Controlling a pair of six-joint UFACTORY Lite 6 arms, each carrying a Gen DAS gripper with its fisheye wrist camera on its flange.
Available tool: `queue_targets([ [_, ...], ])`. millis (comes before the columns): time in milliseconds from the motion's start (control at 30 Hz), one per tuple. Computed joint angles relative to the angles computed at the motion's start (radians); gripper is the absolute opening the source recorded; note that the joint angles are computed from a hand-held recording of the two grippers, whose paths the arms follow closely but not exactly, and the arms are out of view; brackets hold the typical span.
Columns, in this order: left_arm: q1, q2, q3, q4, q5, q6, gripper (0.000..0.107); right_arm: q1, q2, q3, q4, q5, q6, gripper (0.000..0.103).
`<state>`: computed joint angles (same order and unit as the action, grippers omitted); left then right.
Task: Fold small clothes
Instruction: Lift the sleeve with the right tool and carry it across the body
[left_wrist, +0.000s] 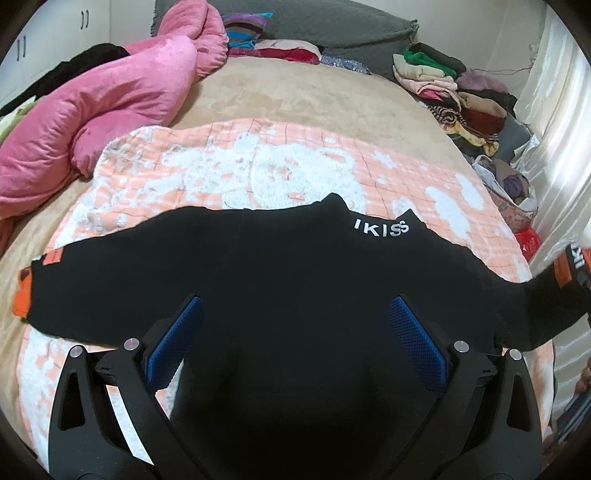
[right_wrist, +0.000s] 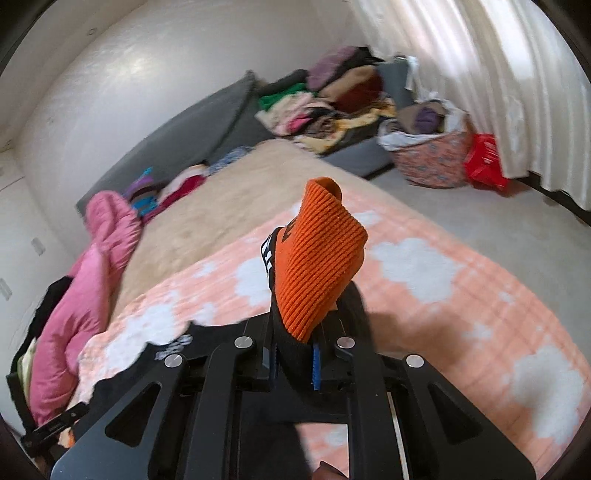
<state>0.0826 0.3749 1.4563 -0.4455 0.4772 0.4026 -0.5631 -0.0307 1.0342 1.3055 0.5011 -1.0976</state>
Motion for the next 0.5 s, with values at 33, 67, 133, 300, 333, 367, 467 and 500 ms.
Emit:
queue_targets([
  [33, 0.009, -0.003, 0.003, -0.006, 0.015, -0.001, 0.095, 0.035, -0.016, -0.008, -0.01, -0.014, 0.02, 0.012],
  [67, 0.015, -0.001, 0.01, -0.018, 0.025, 0.005, 0.095, 0.062, -0.018, 0.001, -0.034, -0.022, 0.053, 0.012],
  [133, 0.033, -0.004, 0.015, -0.056, 0.048, 0.031, 0.095, 0.123, -0.019, 0.027, -0.099, -0.037, 0.134, 0.012],
  [300, 0.062, -0.002, 0.032, -0.096, 0.076, 0.082, 0.095, 0.268, -0.059, 0.023, -0.182, -0.109, 0.234, 0.012],
  [333, 0.075, -0.001, 0.035, -0.131, 0.09, 0.116, 0.095, 0.29, -0.056, 0.028, -0.204, -0.117, 0.259, 0.012],
  [367, 0.089, 0.002, 0.042, -0.177, 0.106, 0.158, 0.095, 0.313, -0.053, 0.032, -0.221, -0.121, 0.283, 0.012],
  [467, 0.114, 0.003, 0.052, -0.229, 0.135, 0.205, 0.095, 0.365, -0.053, 0.031, -0.246, -0.142, 0.323, 0.012],
  [500, 0.121, 0.009, 0.06, -0.234, 0.144, 0.207, 0.095, 0.382, -0.05, 0.036, -0.254, -0.147, 0.334, 0.012],
])
